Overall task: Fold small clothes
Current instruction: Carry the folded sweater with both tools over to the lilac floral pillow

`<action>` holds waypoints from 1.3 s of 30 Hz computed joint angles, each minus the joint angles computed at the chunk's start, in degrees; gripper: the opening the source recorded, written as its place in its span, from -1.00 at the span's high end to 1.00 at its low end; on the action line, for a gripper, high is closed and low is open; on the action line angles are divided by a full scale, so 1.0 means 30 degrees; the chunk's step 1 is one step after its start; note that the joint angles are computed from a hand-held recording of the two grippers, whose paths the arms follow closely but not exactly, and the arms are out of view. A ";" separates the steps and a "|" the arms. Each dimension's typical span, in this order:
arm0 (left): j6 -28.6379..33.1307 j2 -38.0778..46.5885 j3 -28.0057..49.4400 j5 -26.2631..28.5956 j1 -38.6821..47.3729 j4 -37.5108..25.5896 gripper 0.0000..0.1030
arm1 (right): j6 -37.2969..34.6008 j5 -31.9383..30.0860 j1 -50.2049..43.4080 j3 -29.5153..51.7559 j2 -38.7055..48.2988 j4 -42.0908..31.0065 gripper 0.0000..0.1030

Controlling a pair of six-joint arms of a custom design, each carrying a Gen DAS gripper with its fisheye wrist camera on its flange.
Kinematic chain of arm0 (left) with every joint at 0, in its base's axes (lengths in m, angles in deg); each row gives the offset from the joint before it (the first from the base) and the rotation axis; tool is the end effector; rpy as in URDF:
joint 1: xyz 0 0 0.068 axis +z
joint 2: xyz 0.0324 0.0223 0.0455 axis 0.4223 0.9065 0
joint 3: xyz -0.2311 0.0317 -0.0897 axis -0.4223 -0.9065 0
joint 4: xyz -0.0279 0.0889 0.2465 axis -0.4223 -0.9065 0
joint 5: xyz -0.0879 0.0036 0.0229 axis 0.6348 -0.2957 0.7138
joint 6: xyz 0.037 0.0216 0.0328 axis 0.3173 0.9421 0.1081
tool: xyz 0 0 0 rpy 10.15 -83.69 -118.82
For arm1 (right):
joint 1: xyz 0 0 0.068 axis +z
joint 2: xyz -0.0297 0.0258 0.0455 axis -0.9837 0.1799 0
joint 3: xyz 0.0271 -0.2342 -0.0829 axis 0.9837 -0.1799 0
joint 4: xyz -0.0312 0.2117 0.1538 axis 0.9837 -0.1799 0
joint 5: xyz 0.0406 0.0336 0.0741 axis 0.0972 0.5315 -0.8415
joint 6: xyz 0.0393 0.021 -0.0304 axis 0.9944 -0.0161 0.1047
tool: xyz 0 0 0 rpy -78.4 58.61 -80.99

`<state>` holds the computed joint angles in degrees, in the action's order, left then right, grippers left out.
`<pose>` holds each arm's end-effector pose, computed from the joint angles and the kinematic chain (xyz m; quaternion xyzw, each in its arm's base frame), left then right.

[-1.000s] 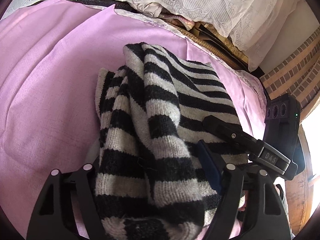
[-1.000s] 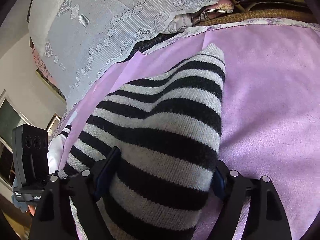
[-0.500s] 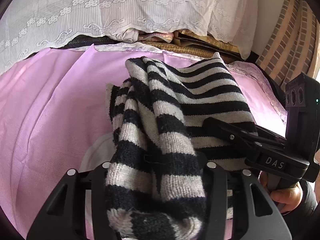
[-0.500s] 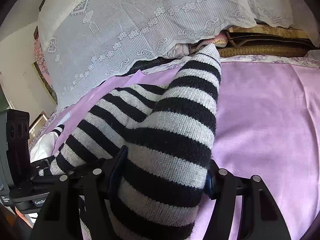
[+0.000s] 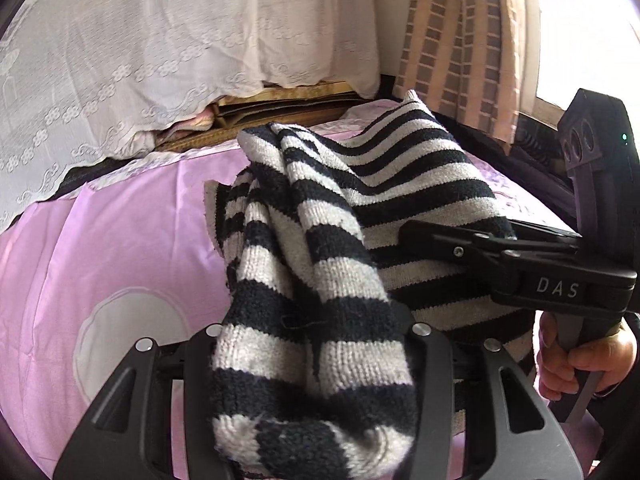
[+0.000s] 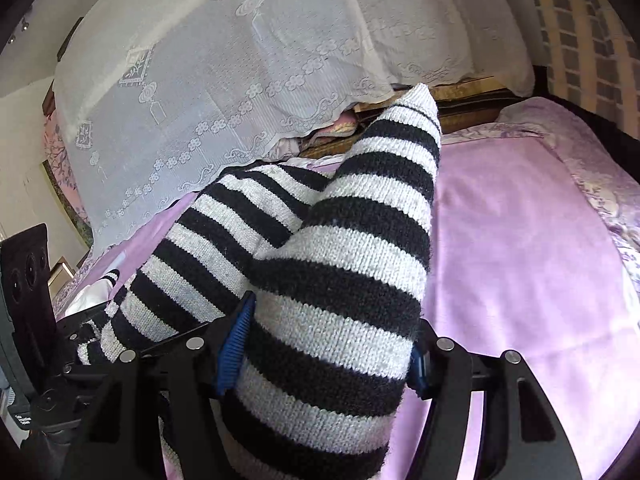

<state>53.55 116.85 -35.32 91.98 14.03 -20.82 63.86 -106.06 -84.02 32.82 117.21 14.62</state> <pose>0.2911 -0.0632 0.0979 0.1908 0.8730 -0.0949 0.4386 0.3069 -0.0072 0.1017 -0.0656 0.8739 0.1970 0.4396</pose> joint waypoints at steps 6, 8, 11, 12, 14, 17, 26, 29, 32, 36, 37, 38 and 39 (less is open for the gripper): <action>-0.1122 -0.1224 -0.0310 -0.2611 -0.5599 -0.0126 0.11 | -0.2860 -0.2611 -0.6073 -0.2890 -0.5074 -0.2617 -0.26; -0.1520 -0.1103 0.0043 -0.3626 -0.7566 -0.0164 0.11 | -0.4135 -0.3974 -0.8665 -0.3071 -0.5992 -0.3936 -0.26; -0.1866 -0.0259 0.1142 -0.4986 -1.0273 -0.0375 0.11 | -0.6163 -0.5800 -1.2321 -0.2644 -0.6229 -0.5824 -0.26; -0.1929 0.0135 0.1634 -0.5437 -1.1142 -0.0528 0.11 | -0.6883 -0.6287 -1.3437 -0.2376 -0.6052 -0.6424 -0.26; -0.2002 0.1085 0.2648 -0.6160 -1.2640 -0.0744 0.11 | -0.8218 -0.7158 -1.5564 -0.1720 -0.5402 -0.7439 -0.25; -0.2113 0.2715 0.4345 -0.6817 -1.4464 -0.1079 0.11 | -0.9915 -0.8064 -1.8245 -0.0556 -0.4109 -0.8665 -0.25; -0.2593 0.7123 0.9488 -0.7121 -1.7503 -0.2946 0.11 | -1.1834 -0.8388 -2.2247 0.2528 -0.0421 -1.0269 -0.23; -0.2751 0.8187 1.0902 -0.6500 -1.7726 -0.3701 0.11 | -1.2408 -0.8215 -2.3023 0.3357 0.0496 -1.0912 -0.22; -0.2674 0.8972 1.1658 -0.6194 -1.7958 -0.3859 0.11 | -1.2764 -0.8159 -2.3540 0.4007 0.1293 -1.1469 -0.22; -0.2747 0.9920 1.2392 -0.6187 -1.8080 -0.3972 0.11 | -1.2513 -0.7897 -2.3540 0.4051 0.2176 -1.0742 -0.22; -0.2773 1.0151 1.2660 -0.6052 -1.8001 -0.4156 0.11 | -1.2517 -0.7834 -2.3526 0.4200 0.2511 -1.0700 -0.22; -0.2813 1.0346 1.2843 -0.5930 -1.7930 -0.4271 0.11 | -1.2500 -0.7771 -2.3482 0.4320 0.2777 -1.0673 -0.22; -0.2834 1.0525 1.2951 -0.5884 -1.7889 -0.4312 0.11 | -1.2378 -0.7687 -2.3375 0.4386 0.3070 -1.0479 -0.22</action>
